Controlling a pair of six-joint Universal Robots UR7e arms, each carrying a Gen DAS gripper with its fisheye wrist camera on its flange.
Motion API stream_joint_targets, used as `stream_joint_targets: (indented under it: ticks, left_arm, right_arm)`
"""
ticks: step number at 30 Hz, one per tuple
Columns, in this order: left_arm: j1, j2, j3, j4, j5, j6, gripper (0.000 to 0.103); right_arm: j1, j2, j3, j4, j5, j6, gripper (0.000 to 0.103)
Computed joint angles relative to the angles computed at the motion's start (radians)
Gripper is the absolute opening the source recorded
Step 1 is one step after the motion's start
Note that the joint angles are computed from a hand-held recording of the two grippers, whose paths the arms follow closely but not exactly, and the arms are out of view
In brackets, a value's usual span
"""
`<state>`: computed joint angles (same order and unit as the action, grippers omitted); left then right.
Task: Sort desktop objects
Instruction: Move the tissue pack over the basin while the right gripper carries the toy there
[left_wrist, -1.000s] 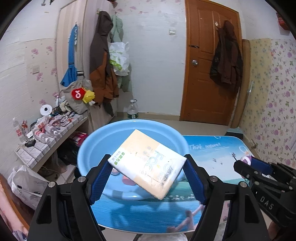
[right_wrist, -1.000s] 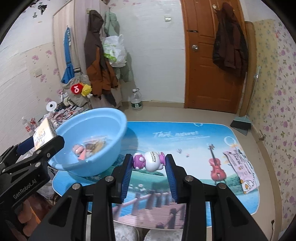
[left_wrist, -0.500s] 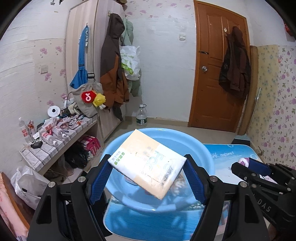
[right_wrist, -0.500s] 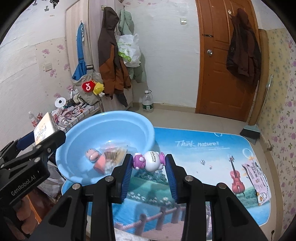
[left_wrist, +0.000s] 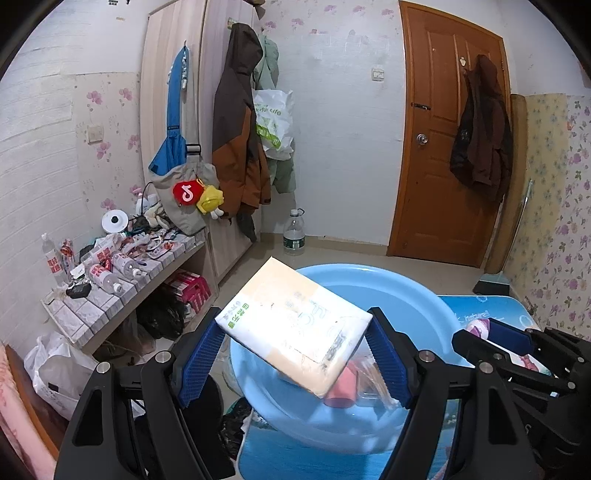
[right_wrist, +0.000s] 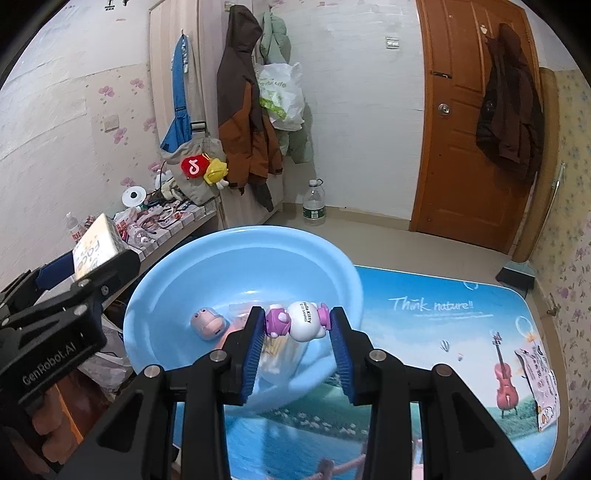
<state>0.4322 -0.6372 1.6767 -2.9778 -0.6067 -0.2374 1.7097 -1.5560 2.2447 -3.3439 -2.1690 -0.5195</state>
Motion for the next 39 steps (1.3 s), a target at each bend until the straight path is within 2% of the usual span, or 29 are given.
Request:
stream_joint_targets:
  ticks: [19,39]
  left_arm:
    - [0.059,0.033,-0.041,0.032,-0.025,0.015,0.075]
    - [0.084,0.088,-0.09,0.103,-0.071,0.026,0.076]
  right_arm:
    - [-0.034,0.123,-0.077,-0.005,0.004,-0.016,0.037]
    - [-0.078,0.143,-0.097,0.006,0.009,-0.006,0.037]
